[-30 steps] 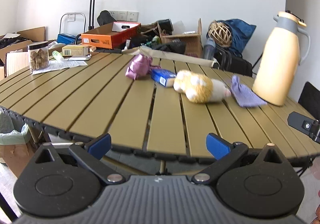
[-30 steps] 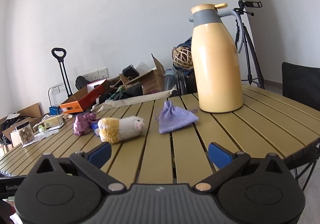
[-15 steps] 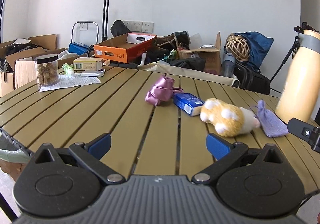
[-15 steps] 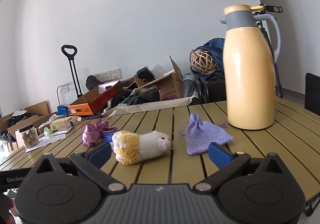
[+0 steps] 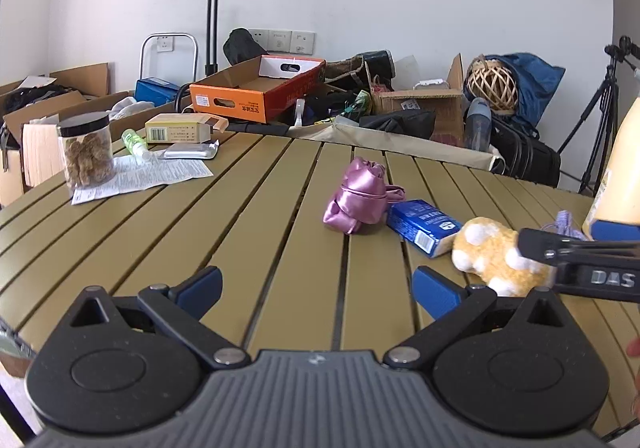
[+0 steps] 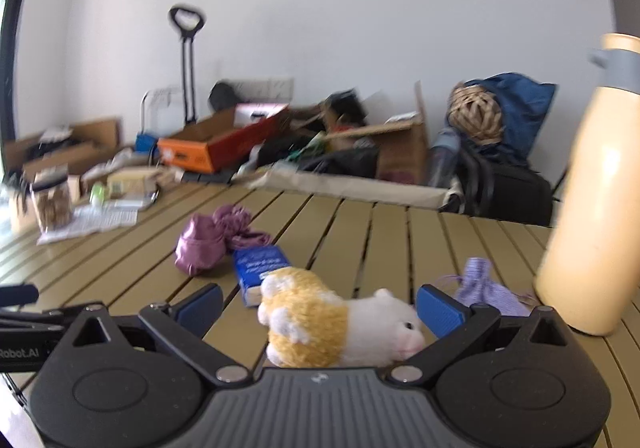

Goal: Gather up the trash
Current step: 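Move the right tool to the yellow plush toy and close on it, then lift the plush toy with the right tool while the left tool approaches the pink satin scrunchie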

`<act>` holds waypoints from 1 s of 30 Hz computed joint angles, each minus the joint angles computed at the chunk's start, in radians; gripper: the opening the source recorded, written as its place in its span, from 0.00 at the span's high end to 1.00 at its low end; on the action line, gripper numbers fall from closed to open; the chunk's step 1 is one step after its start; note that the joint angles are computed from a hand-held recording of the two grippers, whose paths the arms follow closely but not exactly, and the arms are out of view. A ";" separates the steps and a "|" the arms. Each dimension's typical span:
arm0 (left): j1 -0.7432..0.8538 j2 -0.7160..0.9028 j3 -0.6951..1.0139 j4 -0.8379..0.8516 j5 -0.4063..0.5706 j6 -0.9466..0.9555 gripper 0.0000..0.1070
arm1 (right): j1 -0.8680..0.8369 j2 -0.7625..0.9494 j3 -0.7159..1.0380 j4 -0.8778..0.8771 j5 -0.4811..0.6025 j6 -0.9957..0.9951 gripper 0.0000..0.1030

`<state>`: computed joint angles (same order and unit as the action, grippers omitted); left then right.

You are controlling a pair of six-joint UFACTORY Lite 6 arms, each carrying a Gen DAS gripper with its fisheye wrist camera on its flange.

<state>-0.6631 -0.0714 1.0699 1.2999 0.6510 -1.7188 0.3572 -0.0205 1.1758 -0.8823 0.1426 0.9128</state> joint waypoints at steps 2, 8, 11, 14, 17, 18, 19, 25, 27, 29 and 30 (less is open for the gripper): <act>0.023 0.003 0.004 0.007 -0.016 0.022 0.04 | 0.028 0.100 0.111 0.060 0.062 -0.091 0.01; 0.097 -0.016 -0.014 -0.019 -0.071 0.059 0.04 | 0.050 0.361 0.432 0.368 0.243 -0.491 0.16; 0.130 -0.017 -0.017 -0.055 -0.096 0.096 0.04 | 0.056 0.438 0.526 0.452 0.298 -0.583 0.22; 0.150 -0.027 -0.024 -0.086 -0.115 0.122 0.04 | 0.061 0.500 0.599 0.445 0.355 -0.593 0.32; 0.157 -0.043 -0.034 -0.093 -0.125 0.126 0.04 | 0.046 0.511 0.619 0.505 0.370 -0.641 0.35; 0.159 -0.045 -0.035 -0.095 -0.128 0.127 0.04 | 0.044 0.513 0.624 0.516 0.375 -0.650 0.36; 0.165 -0.046 -0.034 -0.102 -0.135 0.134 0.04 | 0.045 0.512 0.623 0.515 0.383 -0.652 0.36; 0.170 -0.059 -0.035 -0.122 -0.149 0.154 0.04 | 0.047 0.489 0.591 0.466 0.407 -0.615 0.45; 0.168 -0.063 -0.036 -0.124 -0.147 0.154 0.04 | 0.040 0.488 0.600 0.500 0.419 -0.649 0.47; 0.169 -0.066 -0.035 -0.131 -0.148 0.159 0.04 | 0.044 0.482 0.598 0.493 0.427 -0.649 0.49; 0.171 -0.067 -0.033 -0.133 -0.149 0.159 0.04 | 0.047 0.475 0.590 0.480 0.424 -0.633 0.50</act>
